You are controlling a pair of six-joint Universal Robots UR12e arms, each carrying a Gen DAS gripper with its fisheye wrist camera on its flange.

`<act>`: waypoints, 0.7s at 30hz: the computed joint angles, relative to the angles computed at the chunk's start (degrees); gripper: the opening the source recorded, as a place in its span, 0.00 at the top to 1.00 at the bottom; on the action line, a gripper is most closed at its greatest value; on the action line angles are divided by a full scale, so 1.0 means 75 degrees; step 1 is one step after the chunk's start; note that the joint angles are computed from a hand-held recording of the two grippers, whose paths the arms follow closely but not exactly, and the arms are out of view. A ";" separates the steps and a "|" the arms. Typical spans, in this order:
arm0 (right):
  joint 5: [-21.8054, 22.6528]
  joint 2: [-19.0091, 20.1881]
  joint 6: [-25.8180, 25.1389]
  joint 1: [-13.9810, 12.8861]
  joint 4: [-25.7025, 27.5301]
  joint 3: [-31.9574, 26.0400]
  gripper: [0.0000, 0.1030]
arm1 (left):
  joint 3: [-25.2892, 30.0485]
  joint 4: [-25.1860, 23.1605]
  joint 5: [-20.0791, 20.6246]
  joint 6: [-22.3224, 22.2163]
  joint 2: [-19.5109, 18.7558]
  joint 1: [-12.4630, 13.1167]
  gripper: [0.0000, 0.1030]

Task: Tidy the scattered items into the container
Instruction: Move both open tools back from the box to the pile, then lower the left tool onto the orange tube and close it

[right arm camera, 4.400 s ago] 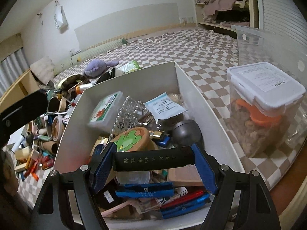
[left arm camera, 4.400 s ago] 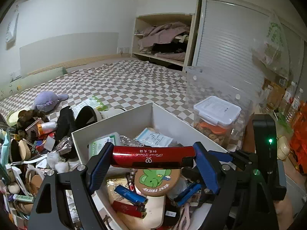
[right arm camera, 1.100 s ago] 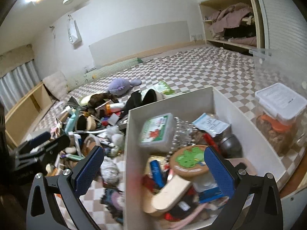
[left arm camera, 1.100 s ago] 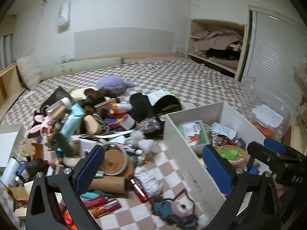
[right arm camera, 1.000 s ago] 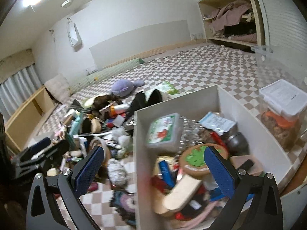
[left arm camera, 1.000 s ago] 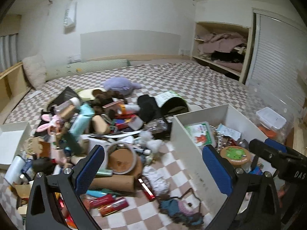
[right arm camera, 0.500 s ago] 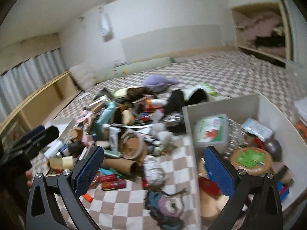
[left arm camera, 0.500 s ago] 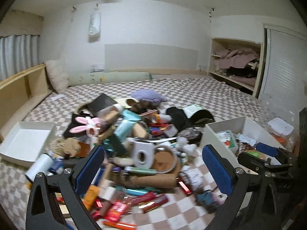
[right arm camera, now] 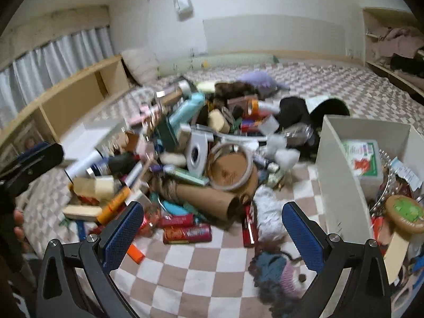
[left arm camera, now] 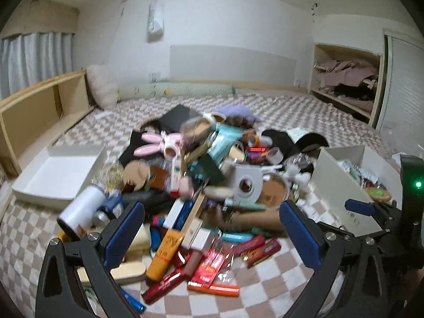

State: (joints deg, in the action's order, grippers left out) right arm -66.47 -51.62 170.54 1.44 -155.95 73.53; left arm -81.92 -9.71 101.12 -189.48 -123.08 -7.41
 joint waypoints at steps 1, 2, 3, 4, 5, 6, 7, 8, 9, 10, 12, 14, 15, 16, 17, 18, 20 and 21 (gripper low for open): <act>-0.0028 0.0025 -0.0070 0.0028 0.0058 0.0004 0.00 | -0.0048 -0.0026 0.0048 -0.0051 0.0001 0.0009 0.01; -0.0005 0.0046 -0.0105 0.0041 0.0091 0.0012 0.00 | -0.0098 -0.0054 0.0068 -0.0108 0.0006 0.0021 0.01; 0.0011 0.0068 -0.0146 0.0056 0.0123 0.0019 0.00 | -0.0151 -0.0084 0.0059 -0.0169 0.0016 0.0038 0.01; -0.0010 0.0085 -0.0209 0.0073 0.0111 0.0036 0.00 | -0.0205 -0.0123 0.0026 -0.0240 0.0028 0.0058 0.00; -0.0057 0.0097 -0.0281 0.0096 0.0046 0.0067 0.00 | -0.0253 -0.0186 -0.0045 -0.0323 0.0039 0.0085 0.00; -0.0086 0.0109 -0.0341 0.0113 -0.0010 0.0091 0.00 | -0.0299 -0.0259 -0.0132 -0.0403 0.0047 0.0113 0.00; -0.0080 0.0122 -0.0387 0.0123 -0.0039 0.0104 0.00 | -0.0342 -0.0316 -0.0203 -0.0459 0.0052 0.0136 0.00; -0.0034 0.0135 -0.0408 0.0126 -0.0032 0.0114 0.00 | -0.0384 -0.0358 -0.0254 -0.0484 0.0053 0.0151 0.01; -0.0011 0.0143 -0.0359 0.0127 -0.0052 0.0134 0.00 | -0.0431 -0.0390 -0.0308 -0.0497 0.0054 0.0167 0.01; -0.0092 0.0151 -0.0270 0.0143 -0.0185 0.0170 0.00 | -0.0480 -0.0409 -0.0383 -0.0507 0.0054 0.0183 0.01; -0.0330 0.0172 -0.0191 0.0189 -0.0489 0.0227 0.00 | -0.0571 -0.0415 -0.0563 -0.0513 0.0056 0.0213 0.01; -0.0398 0.0193 -0.0261 0.0221 -0.0421 0.0192 0.00 | -0.0641 -0.0414 -0.0702 -0.0470 0.0052 0.0224 0.01; -0.0416 0.0204 -0.0283 0.0234 -0.0344 0.0163 0.00 | -0.0675 -0.0417 -0.0791 -0.0415 0.0043 0.0229 0.01; -0.0364 0.0213 -0.0290 0.0234 -0.0242 0.0130 0.00 | -0.0708 -0.0422 -0.0879 -0.0360 0.0033 0.0234 0.01; -0.0234 0.0222 -0.0283 0.0217 -0.0184 0.0111 0.00 | -0.0736 -0.0443 -0.1001 -0.0325 0.0025 0.0245 0.01; -0.0108 0.0232 -0.0274 0.0198 -0.0176 0.0104 0.00 | -0.0769 -0.0455 -0.1188 -0.0312 0.0022 0.0269 0.01; 0.0038 0.0246 -0.0258 0.0176 -0.0323 0.0134 0.00 | -0.0869 -0.0407 -0.1753 -0.0222 0.0016 0.0348 0.01; 0.0041 0.0250 -0.0252 0.0174 -0.0414 0.0152 0.00 | -0.0899 -0.0416 -0.1947 -0.0174 0.0011 0.0374 0.01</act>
